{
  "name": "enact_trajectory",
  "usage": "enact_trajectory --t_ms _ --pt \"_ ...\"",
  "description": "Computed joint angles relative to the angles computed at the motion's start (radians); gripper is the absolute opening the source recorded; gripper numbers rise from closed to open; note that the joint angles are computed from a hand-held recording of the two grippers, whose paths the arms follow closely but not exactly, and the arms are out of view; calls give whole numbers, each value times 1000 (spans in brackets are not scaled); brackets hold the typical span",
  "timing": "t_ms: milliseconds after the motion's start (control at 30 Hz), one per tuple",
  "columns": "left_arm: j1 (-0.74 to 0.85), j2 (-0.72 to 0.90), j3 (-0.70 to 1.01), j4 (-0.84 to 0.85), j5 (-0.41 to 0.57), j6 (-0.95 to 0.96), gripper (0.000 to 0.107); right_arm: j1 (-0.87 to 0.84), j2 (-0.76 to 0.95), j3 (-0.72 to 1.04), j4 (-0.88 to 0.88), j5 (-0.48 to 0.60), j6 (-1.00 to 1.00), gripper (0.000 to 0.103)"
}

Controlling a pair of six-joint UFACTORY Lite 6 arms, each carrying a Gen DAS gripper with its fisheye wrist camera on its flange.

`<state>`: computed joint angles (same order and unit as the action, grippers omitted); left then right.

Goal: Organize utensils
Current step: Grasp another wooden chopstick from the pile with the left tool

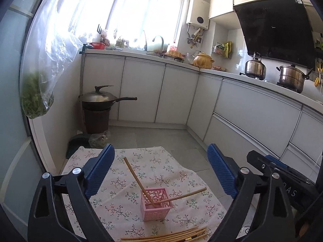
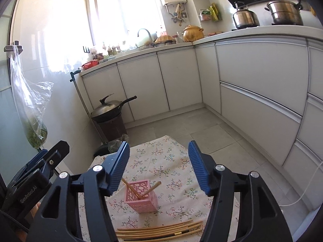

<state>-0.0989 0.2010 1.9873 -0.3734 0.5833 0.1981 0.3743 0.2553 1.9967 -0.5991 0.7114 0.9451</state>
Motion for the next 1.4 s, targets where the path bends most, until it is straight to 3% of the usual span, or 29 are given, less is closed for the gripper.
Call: enact_trajectory --t_ms 33,100,167,333,567,700,867,1033,1100,1167,1267,1400 --pt "0 -15 -24 -4 -3 5 95 -1 -25 -38 -12 -6 22 72" --pt "1 -37 -59 -17 -3 26 96 -6 -108 -159 -58 -30 102 90" --pt "2 -50 -86 -40 14 67 96 -19 -213 -307 -118 -50 203 97" --pt "-14 -29 -134 -79 130 194 96 -114 -448 -623 -18 -91 206 97" --pt "-187 99 -199 39 273 302 96 -381 -675 -936 481 -151 -127 97" --pt "-276 228 -160 34 339 340 96 -476 -706 -986 634 -160 -259 97" --pt "-326 506 84 -24 555 503 96 -553 -721 -1009 724 -142 -351 97" --pt "-334 749 366 -94 714 528 94 -682 -712 -1035 981 -108 -577 96" --pt "-354 842 490 -56 751 507 91 -714 -699 -1041 1057 -92 -642 96" --pt "-371 928 617 -15 795 481 81 -743 -681 -1045 1131 -72 -705 96" --pt "-384 973 663 0 790 472 76 -768 -662 -1045 1196 -47 -757 96" --pt "-425 941 592 90 690 456 59 -780 -651 -1048 1224 -38 -767 97"
